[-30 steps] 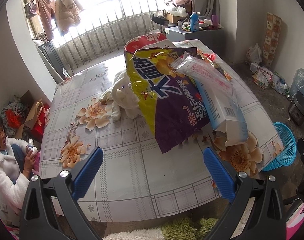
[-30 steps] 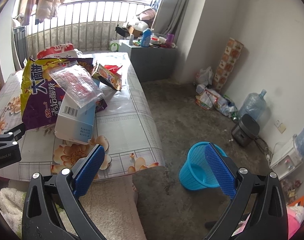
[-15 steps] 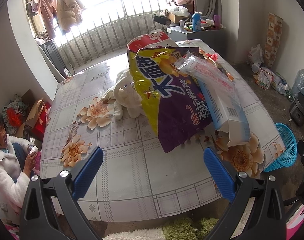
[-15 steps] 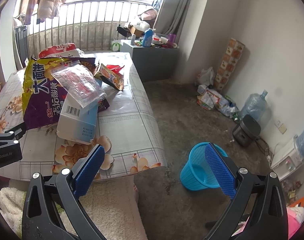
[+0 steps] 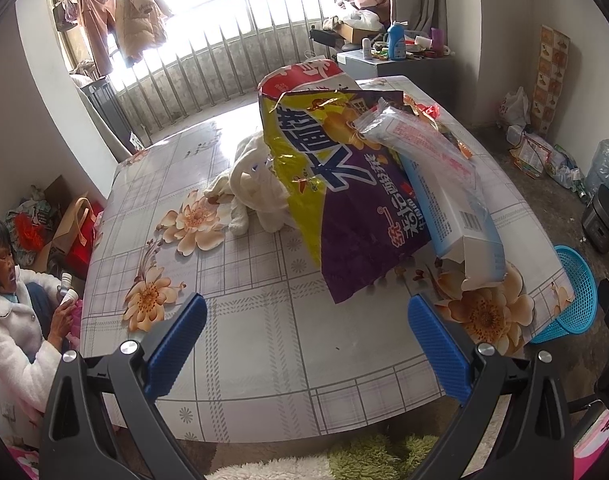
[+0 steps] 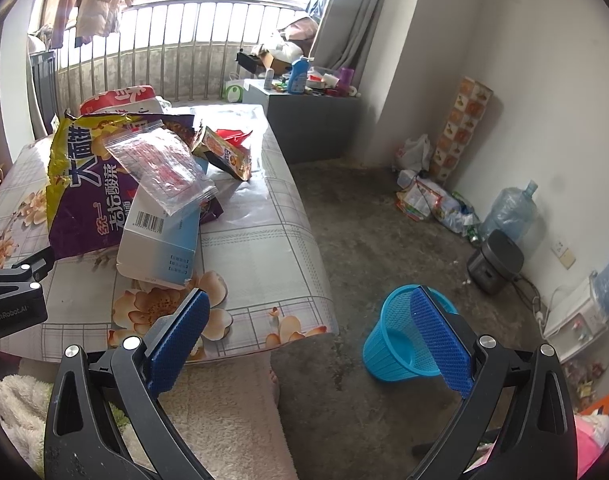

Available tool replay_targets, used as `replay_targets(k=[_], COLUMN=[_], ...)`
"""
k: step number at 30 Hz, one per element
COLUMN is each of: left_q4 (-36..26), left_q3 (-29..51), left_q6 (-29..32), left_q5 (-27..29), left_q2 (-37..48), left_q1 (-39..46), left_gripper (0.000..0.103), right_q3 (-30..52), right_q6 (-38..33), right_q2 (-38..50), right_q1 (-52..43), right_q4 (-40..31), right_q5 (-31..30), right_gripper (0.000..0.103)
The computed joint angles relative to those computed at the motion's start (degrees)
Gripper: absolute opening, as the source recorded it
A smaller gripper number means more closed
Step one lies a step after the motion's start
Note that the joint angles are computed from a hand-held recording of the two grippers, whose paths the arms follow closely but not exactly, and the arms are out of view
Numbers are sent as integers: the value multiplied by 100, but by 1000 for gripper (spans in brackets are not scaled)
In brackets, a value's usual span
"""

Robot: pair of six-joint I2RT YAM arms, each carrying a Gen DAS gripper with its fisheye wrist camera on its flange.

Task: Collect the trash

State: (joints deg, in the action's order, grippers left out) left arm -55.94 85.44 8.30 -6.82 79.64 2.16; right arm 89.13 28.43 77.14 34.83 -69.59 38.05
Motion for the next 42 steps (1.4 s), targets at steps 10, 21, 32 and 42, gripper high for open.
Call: replay_targets(k=[10, 21, 32, 42], left_q4=[18, 82, 440, -215], left_q3=[-54, -37, 863, 2476], left_q6=[-2, 108, 681, 462], left_q5=[-3, 44, 1753, 2495], left_q2=[-15, 40, 495, 1948], left_q1=[21, 66, 377, 111], left_gripper=[99, 99, 99, 75], right_q3=[22, -40, -134, 206], right_q6=[35, 59, -863, -1602], right_q2=[49, 79, 97, 781], right_q1=[33, 64, -616, -1656], right_q4=[4, 261, 1968, 2805], right_q5=[-3, -94, -943, -2010], right_gripper=[96, 96, 96, 90])
